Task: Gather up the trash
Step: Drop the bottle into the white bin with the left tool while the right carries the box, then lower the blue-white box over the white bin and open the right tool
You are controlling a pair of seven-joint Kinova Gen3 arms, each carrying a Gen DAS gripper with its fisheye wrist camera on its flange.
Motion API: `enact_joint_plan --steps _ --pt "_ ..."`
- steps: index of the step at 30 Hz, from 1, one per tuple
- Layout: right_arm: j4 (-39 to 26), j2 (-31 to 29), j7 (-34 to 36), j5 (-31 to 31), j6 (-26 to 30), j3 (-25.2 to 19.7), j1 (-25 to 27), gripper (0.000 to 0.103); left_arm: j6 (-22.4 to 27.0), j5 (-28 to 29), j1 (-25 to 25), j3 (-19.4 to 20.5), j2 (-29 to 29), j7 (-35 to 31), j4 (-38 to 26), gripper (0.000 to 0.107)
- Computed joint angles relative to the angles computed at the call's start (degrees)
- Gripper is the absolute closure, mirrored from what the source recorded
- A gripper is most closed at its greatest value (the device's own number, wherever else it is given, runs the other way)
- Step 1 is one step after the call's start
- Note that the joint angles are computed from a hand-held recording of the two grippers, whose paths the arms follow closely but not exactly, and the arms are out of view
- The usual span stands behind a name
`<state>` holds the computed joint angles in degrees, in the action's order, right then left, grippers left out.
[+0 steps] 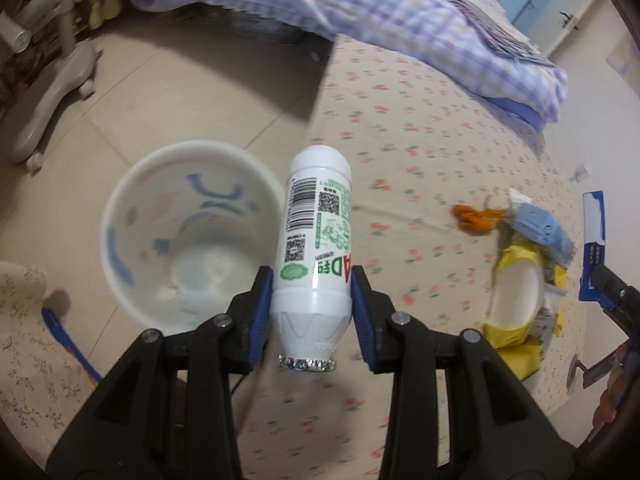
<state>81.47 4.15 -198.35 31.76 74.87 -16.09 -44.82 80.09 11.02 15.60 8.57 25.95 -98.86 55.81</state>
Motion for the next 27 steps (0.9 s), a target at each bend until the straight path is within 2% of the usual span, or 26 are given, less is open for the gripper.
enact_joint_plan --steps 4,9,11,18,19,21,22,27 --pt "-3.26 3.40 4.96 -1.02 -4.68 1.08 0.66 0.039 0.84 -0.15 -1.76 -1.07 1.17 1.14 -0.30 0.067" --pt "-9.86 9.04 12.28 -3.30 -6.06 3.80 -0.54 0.039 0.77 -0.27 -4.08 -1.91 2.86 2.69 -0.61 0.067" --pt "-10.62 10.10 14.03 -4.52 -7.06 5.04 -0.91 0.039 0.57 -0.10 -4.78 -1.83 3.40 2.66 -0.69 0.067" --pt "-16.14 15.15 19.11 -7.10 -7.18 8.75 -1.95 0.039 -4.79 2.16 -7.68 -0.88 3.87 -0.81 1.60 0.066" --pt "-16.62 15.63 19.42 -7.37 -7.23 9.21 -2.09 0.039 -5.39 2.50 -7.93 -0.70 3.82 -1.55 1.81 0.064" --pt "-17.23 16.42 20.40 -8.29 -7.66 9.86 -1.88 0.039 -5.26 1.67 -7.38 -1.05 3.96 -1.77 1.29 0.032" --pt "-17.53 16.80 20.80 -8.67 -7.87 10.15 -1.83 0.039 -5.85 0.90 -6.92 -1.50 3.60 -1.40 1.64 0.026" --pt "-20.33 19.38 23.02 -10.75 -8.33 11.21 -1.54 0.039 -4.73 -2.51 -5.93 -2.87 2.77 0.47 1.33 0.023"
